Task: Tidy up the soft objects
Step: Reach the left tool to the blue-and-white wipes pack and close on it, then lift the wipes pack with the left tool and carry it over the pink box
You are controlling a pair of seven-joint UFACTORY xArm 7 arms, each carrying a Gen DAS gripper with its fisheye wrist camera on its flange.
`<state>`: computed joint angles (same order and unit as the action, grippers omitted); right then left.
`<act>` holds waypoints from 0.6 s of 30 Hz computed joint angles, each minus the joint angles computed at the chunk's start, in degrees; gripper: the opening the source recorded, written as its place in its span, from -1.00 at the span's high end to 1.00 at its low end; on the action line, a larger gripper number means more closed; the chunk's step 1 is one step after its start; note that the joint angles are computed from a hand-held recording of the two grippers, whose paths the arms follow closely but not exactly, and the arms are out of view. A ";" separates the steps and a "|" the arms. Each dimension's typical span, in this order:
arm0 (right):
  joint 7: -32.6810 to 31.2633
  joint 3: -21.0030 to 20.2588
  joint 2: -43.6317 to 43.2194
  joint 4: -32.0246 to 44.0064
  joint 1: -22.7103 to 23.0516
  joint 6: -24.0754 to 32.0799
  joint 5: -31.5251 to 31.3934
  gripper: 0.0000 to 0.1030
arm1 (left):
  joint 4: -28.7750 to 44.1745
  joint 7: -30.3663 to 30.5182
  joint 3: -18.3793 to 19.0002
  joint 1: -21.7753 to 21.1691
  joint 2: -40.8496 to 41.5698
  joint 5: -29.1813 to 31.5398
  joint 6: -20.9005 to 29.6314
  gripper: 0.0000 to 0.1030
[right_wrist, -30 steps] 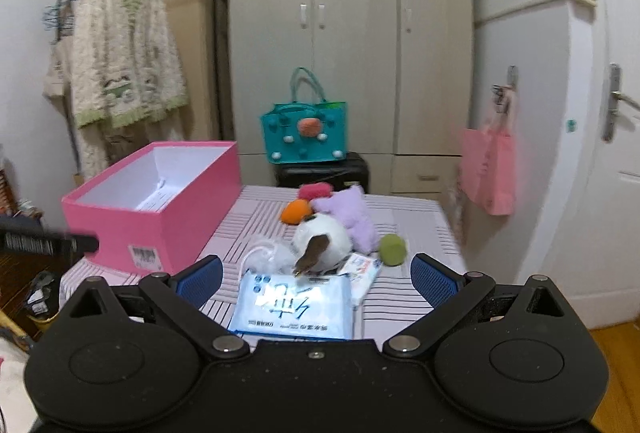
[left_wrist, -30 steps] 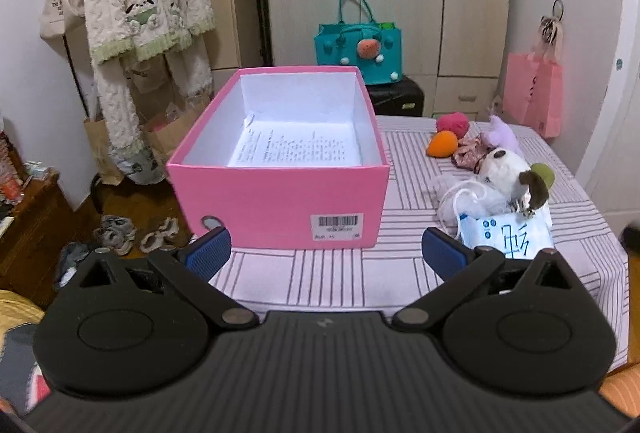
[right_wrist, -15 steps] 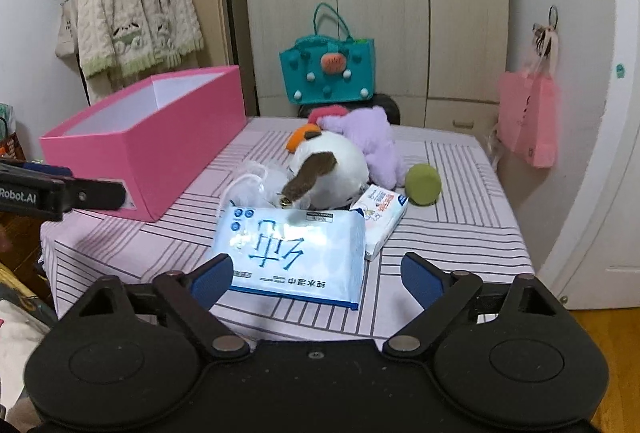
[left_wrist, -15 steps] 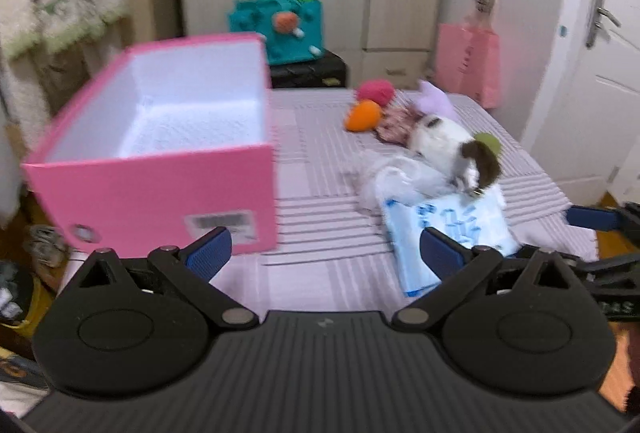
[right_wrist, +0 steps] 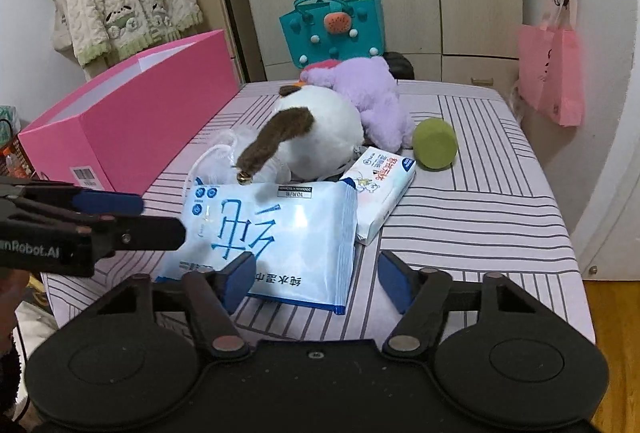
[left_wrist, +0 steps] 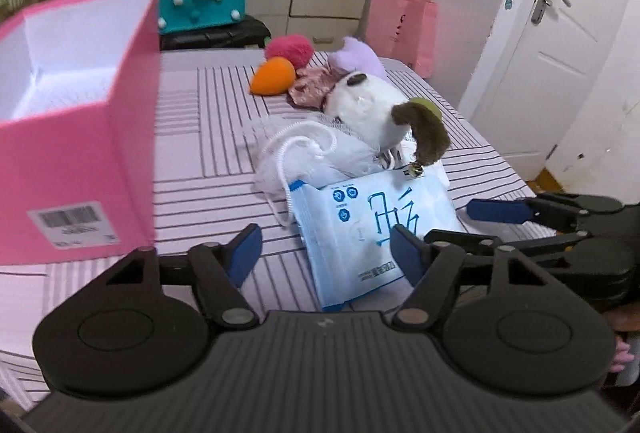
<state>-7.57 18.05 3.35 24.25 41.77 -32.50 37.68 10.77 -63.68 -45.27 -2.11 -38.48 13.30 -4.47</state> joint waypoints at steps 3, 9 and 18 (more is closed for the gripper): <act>6.51 -0.73 -0.10 -1.14 -2.39 0.47 -8.72 -0.21 | 0.63 1.11 -0.07 2.02 4.60 -0.08 -3.75 -0.07; 16.82 -1.83 -0.43 -2.29 -6.26 1.14 -21.91 -0.19 | 0.37 4.32 -2.88 4.27 8.37 -4.01 -8.50 0.18; 22.67 -2.35 -0.47 -2.31 -8.76 1.60 -31.39 0.20 | 0.00 9.70 -0.50 1.32 11.76 -9.37 -11.55 0.35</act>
